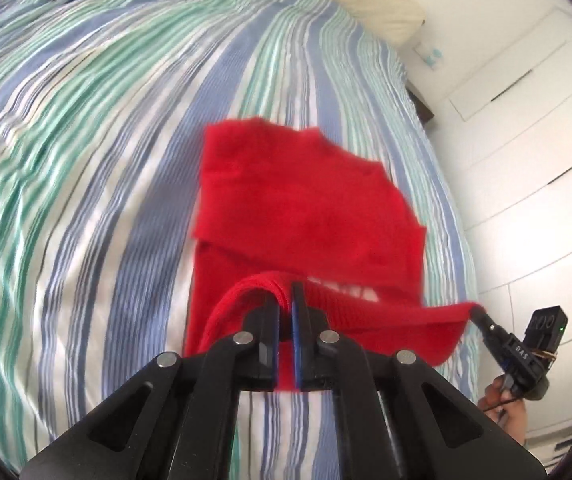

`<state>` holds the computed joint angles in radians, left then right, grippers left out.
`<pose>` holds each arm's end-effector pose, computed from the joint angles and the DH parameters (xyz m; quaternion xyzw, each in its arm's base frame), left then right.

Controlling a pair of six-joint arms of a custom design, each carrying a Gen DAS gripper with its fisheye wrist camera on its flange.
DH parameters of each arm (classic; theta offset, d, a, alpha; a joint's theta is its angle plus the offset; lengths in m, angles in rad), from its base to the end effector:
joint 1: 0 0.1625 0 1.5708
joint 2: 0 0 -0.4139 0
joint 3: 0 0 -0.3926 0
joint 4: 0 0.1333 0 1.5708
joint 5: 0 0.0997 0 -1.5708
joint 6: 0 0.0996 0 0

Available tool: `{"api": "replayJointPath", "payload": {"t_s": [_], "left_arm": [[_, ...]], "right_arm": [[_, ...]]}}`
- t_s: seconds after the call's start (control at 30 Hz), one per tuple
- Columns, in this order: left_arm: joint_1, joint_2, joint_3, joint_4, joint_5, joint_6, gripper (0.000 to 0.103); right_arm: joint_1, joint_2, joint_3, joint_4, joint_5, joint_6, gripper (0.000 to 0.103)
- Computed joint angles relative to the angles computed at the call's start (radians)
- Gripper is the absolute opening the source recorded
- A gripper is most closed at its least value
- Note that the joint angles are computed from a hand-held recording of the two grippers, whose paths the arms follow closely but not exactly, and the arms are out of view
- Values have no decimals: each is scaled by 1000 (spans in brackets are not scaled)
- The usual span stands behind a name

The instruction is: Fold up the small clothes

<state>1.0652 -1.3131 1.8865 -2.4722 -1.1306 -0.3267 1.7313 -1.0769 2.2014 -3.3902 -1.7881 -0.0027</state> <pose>-0.1168 -0.5739 0.2966 0.0505 0.9621 -0.2328 0.1326 0.1910 -0.4802 0.1619 0.0394 -0.9346 0.3455 0.0750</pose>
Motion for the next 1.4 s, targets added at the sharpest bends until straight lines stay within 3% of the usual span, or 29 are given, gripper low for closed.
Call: {"api": "replayJointPath", "payload": {"t_s": [0.17, 0.27, 0.3, 0.33, 0.4, 0.47, 0.53, 0.6, 0.67, 0.7, 0.73, 0.77, 0.9, 1.07, 1.23, 1.4], "left_arm": [[30, 276, -299, -50, 140, 118, 4], [45, 393, -448, 23, 267, 74, 33], [49, 399, -453, 25, 292, 62, 43], [54, 399, -449, 1, 290, 80, 45], [57, 372, -403, -57, 259, 138, 46], [53, 329, -319, -145, 193, 211, 52], [59, 294, -240, -205, 105, 280, 80], [61, 290, -196, -201, 104, 308, 92], [71, 324, -211, -99, 223, 272, 89], [85, 331, -227, -28, 263, 221, 74], [97, 319, -223, 2, 261, 175, 68], [107, 285, -199, -11, 218, 148, 68], [62, 154, -53, -100, 220, 149, 84], [-33, 24, 143, -100, 265, 160, 89], [-109, -12, 302, -129, 352, 143, 90], [-150, 46, 396, -269, 470, 174, 93]], "right_arm": [[-13, 160, -382, 168, -53, -78, 5], [-31, 282, -607, 266, -85, -109, 8], [-33, 319, -660, 267, -110, -115, 16], [-35, 345, -694, 262, -143, -121, 27], [-40, 357, -705, 247, -153, -115, 28], [-47, 338, -665, 226, -104, -125, 28], [-47, 312, -611, 240, -56, -185, 28], [-52, 287, -559, 315, -1, -239, 31], [-52, 280, -503, 353, -51, -285, 44], [-52, 284, -478, 354, -124, -303, 46], [-57, 287, -449, 337, -195, -314, 46], [-64, 276, -414, 310, -224, -311, 46], [-65, 165, -238, 156, -205, -295, 46], [-52, 99, -85, 48, -215, -289, 46], [-35, 127, 32, -111, -257, -253, 46], [6, 213, 84, -331, -360, -324, 48]]}}
